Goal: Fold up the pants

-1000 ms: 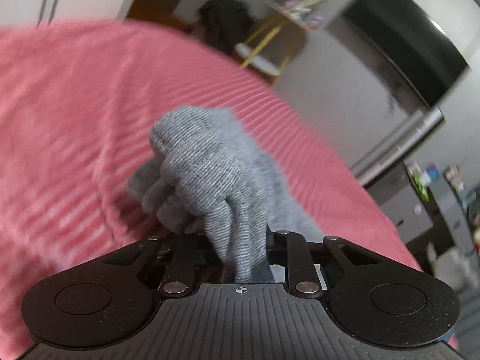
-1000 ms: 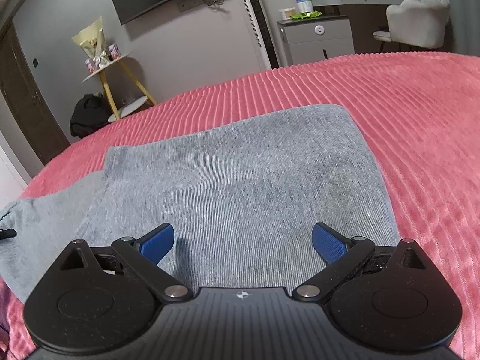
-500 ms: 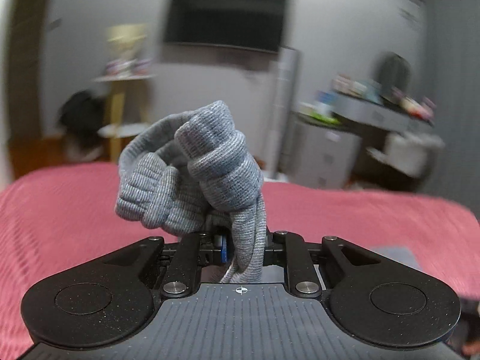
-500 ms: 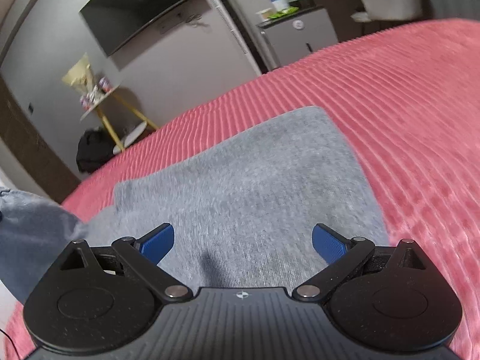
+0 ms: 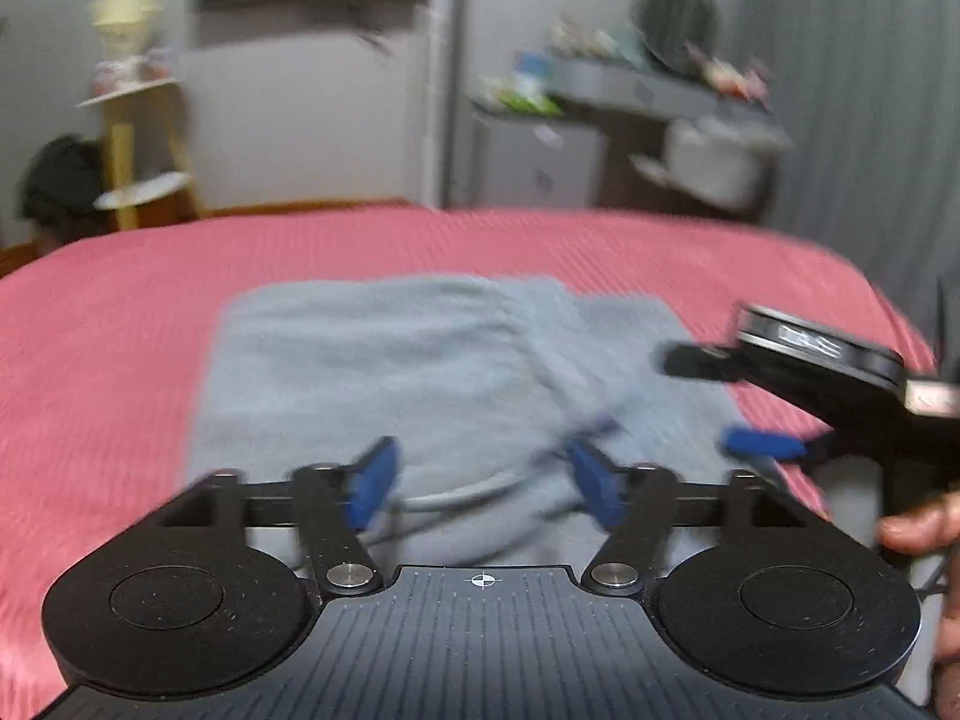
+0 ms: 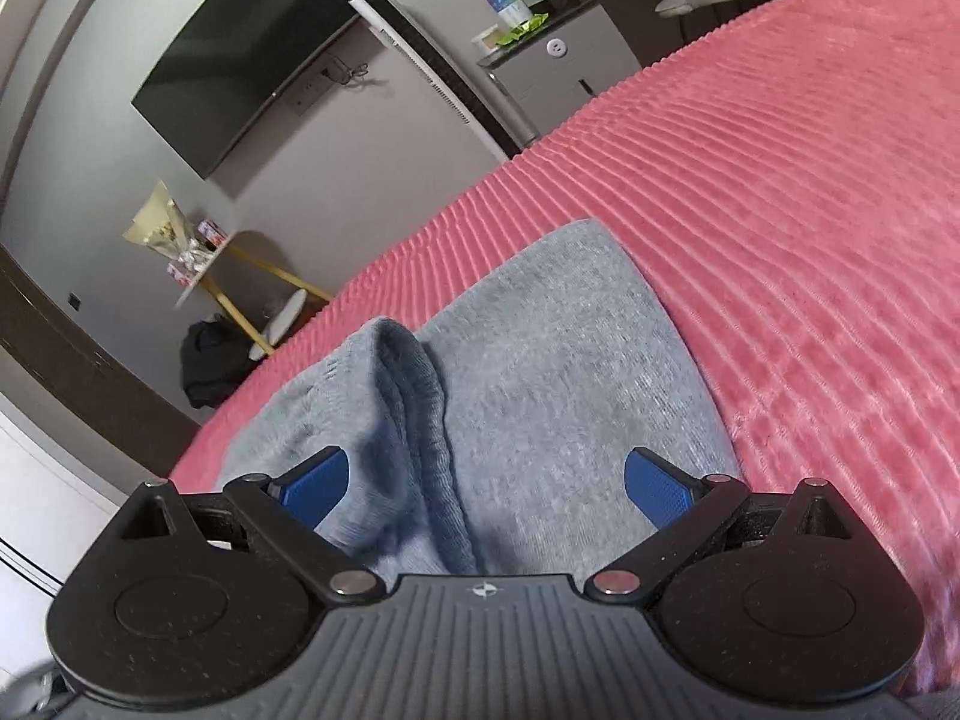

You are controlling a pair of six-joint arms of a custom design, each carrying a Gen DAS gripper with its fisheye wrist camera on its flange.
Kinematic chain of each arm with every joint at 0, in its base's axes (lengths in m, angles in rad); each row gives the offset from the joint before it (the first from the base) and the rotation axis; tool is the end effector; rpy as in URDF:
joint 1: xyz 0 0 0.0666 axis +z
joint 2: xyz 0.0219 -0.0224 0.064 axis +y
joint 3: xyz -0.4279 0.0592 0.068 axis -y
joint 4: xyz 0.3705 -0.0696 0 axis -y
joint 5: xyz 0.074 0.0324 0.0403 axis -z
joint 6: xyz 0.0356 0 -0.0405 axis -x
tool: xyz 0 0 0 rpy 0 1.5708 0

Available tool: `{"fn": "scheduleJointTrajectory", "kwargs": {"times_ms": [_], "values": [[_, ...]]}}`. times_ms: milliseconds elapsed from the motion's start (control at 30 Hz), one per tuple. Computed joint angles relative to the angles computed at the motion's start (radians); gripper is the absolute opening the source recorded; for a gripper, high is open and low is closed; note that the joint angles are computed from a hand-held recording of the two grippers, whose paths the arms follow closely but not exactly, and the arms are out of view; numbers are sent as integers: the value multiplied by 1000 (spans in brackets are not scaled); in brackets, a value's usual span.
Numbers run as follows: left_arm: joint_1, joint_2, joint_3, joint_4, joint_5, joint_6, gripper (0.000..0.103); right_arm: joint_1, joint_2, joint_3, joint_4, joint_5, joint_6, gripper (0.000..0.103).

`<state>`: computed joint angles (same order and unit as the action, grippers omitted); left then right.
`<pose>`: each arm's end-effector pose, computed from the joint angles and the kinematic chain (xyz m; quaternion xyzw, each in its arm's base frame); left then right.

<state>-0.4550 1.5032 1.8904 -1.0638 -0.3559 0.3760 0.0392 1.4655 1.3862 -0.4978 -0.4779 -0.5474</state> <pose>0.4432 -0.2035 0.6346 -0.0414 0.8898 -0.0257 0.4537 0.5013 0.0356 0.4761 0.1055 0.8550 0.3331 0.3832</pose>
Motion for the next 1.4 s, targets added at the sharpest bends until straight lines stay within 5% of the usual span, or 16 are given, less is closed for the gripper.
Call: {"fn": "scheduleJointTrajectory", "kwargs": {"times_ms": [100, 267, 500, 567, 633, 767, 867, 1033, 1200, 1400], "values": [[27, -54, -71, -33, -141, 154, 83, -16, -13, -23, 49, -104, -65, 98], [120, -87, -125, -46, -9, 447, 83, 6, 44, 26, -39, -206, -215, 98], [116, -85, -139, -64, 55, 376, 83, 42, 96, 19, 72, -226, -487, 98], [120, -79, -141, -68, 110, 342, 83, 58, 103, 11, 113, -226, -557, 89], [116, -57, -122, -94, 138, 317, 83, 83, 109, 30, 59, -179, -518, 60], [102, -24, -91, -162, 130, 287, 83, 123, 107, 73, -29, -79, -414, 45], [100, -1, -73, -184, 128, 274, 83, 153, 86, 122, -66, -27, -324, 42], [91, 20, -47, -246, 83, 296, 84, 168, 25, 135, 44, -43, -324, 40], [111, -15, -84, -202, 62, 396, 83, 140, -14, 132, 79, -38, -282, 40], [155, -32, -110, -194, 131, 497, 79, 101, -36, 114, 66, -25, -292, 40]]}}
